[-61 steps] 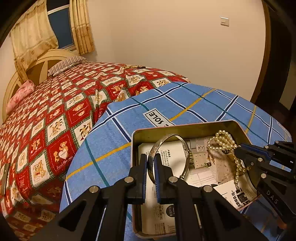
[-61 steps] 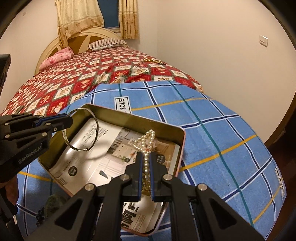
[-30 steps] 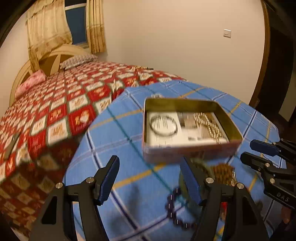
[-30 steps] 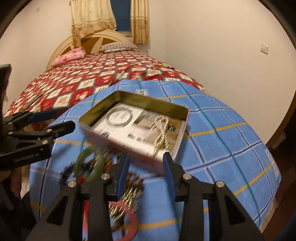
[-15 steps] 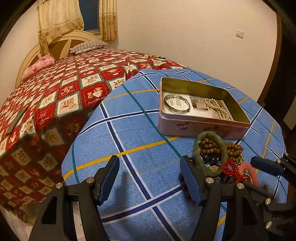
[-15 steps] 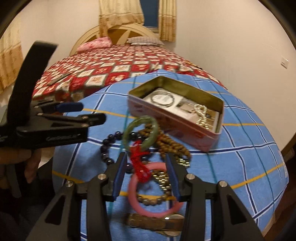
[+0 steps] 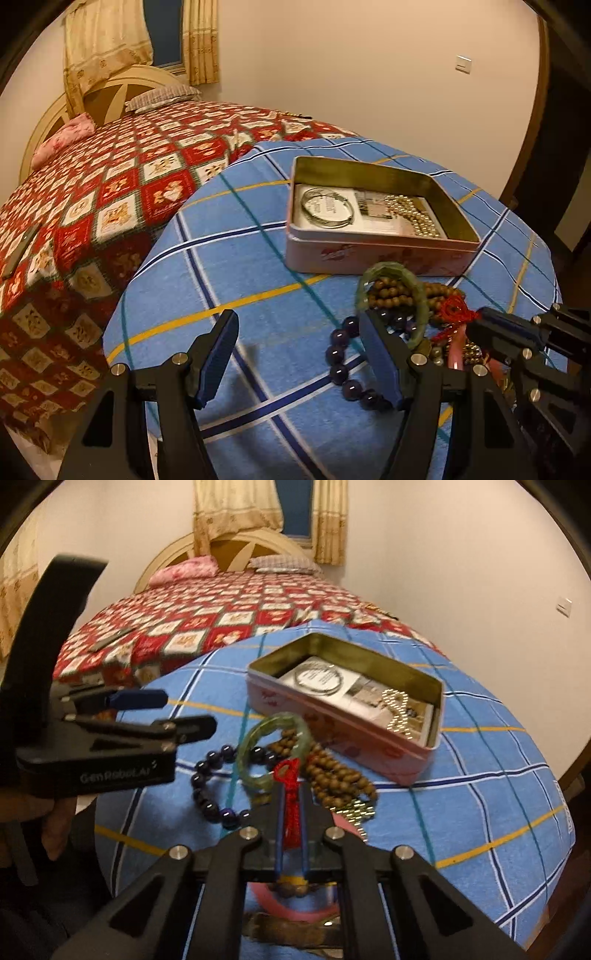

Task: Organize jewelry
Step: 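Grasp the red-tasseled beads with the right tool while the left tool grasps the green jade bangle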

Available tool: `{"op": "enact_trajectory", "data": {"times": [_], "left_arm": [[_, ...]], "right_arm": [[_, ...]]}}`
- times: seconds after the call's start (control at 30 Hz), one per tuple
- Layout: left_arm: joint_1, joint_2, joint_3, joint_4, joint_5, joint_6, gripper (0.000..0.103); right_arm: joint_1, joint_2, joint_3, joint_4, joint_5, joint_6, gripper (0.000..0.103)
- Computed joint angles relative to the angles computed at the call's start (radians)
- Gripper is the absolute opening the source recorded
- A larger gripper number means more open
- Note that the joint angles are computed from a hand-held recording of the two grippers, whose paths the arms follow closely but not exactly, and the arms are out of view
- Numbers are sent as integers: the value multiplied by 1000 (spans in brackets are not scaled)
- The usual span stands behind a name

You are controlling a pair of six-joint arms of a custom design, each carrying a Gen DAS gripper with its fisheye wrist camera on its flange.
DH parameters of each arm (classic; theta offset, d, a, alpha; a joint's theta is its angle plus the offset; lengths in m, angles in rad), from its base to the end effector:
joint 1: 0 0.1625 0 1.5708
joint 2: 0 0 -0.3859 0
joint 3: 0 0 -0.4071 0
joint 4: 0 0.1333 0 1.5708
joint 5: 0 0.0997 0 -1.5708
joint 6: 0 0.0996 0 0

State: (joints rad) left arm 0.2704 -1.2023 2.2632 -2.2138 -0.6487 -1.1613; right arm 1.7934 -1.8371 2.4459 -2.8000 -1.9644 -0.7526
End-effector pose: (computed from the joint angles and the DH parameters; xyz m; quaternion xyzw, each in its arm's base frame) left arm -0.3329 -0.3130 0.0717 0.1529 0.8676 -0.3484 0.3203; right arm 0.1738 -0.3369 0.2851 0.3848 -0.8530 0.2401 0.2581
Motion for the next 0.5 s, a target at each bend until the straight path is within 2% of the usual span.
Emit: {"op": "enact_trajectory", "data": {"times": [0.13, 0.33, 0.4, 0.47, 0.5], "left_arm": [[15, 35, -13, -70, -10, 67, 68], [30, 76, -30, -110, -20, 113, 68], [41, 86, -29, -142, -37, 139, 59], [55, 91, -28, -171, -65, 162, 42], [58, 94, -28, -180, -73, 168, 40]], "right_arm": [[-5, -4, -4, -10, -6, 18, 8], [-7, -7, -3, -6, -10, 22, 8], [-6, -5, -3, -6, -10, 24, 8], [-8, -5, -3, -6, -10, 23, 8], [-8, -6, -1, -7, -10, 22, 8]]}}
